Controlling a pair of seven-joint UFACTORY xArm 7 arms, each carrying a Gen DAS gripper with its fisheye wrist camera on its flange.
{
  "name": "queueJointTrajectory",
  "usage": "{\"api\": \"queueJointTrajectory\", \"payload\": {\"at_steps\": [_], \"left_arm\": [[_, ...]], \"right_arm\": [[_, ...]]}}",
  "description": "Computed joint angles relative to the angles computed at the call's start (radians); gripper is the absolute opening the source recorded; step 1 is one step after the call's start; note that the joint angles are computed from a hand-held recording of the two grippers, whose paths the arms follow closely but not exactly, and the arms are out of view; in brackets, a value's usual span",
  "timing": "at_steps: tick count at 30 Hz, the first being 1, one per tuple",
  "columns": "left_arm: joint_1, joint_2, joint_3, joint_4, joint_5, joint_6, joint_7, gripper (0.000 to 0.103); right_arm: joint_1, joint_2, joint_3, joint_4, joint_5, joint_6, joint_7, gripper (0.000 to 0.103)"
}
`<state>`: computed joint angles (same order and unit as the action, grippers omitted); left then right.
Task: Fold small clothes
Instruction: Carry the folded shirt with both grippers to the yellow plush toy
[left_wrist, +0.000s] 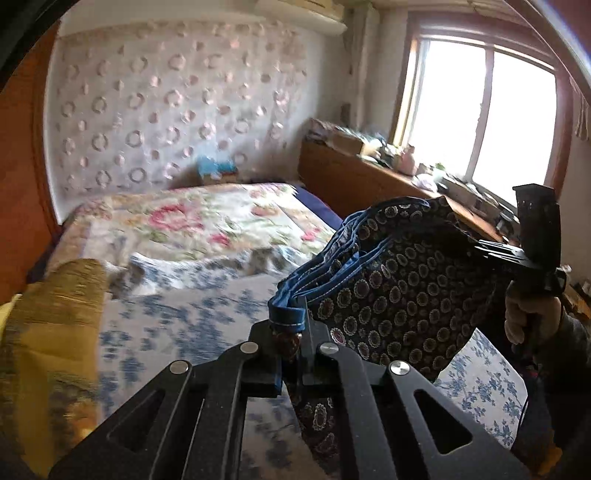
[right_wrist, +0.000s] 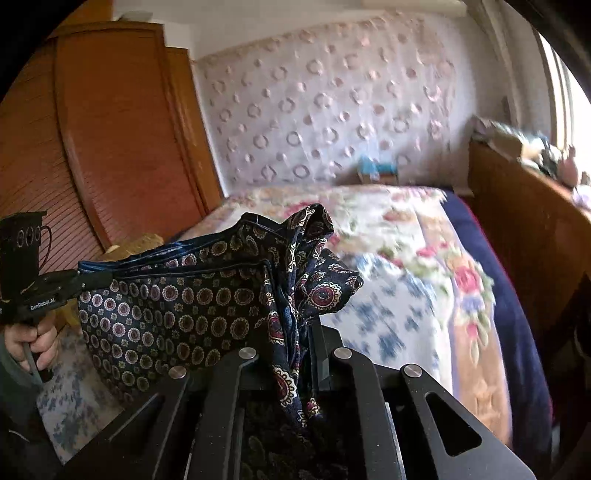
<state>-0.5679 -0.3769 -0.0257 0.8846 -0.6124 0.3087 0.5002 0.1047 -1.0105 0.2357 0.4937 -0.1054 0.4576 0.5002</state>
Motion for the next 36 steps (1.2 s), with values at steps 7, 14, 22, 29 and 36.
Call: {"api": "queueJointTrajectory", "payload": {"at_steps": [7,14,22,29,36], "left_arm": [[0.049,-0.094,0.060,-0.080,0.023,-0.055,-0.028,0.005],[0.065,-0.171,0.149,-0.154,0.052,-0.108,-0.044,0.005],[0.129,-0.252,0.206,-0.233,0.136,-0.172,-0.109,0.005],[0.172,-0.282,0.253,-0.324,0.186,-0.200,-0.186,0.005],[0.257,-0.235,0.253,-0.363,0.242,-0.183,-0.245,0.005]], "right_arm": [[0.000,0.229,0.047,0.153,-0.041,-0.084,-0.044,0.010],[0.020,0.493,0.039,0.378,-0.104,-0.129,-0.149,0.010],[0.091,0.828,-0.017,0.691,-0.133,-0.157,-0.345,0.010],[0.193,1.218,-0.045,1.157,-0.230,0.015,-0.454,0.010],[0.296,1.632,-0.086,1.702,-0.150,0.221,-0.643,0.010]]}}
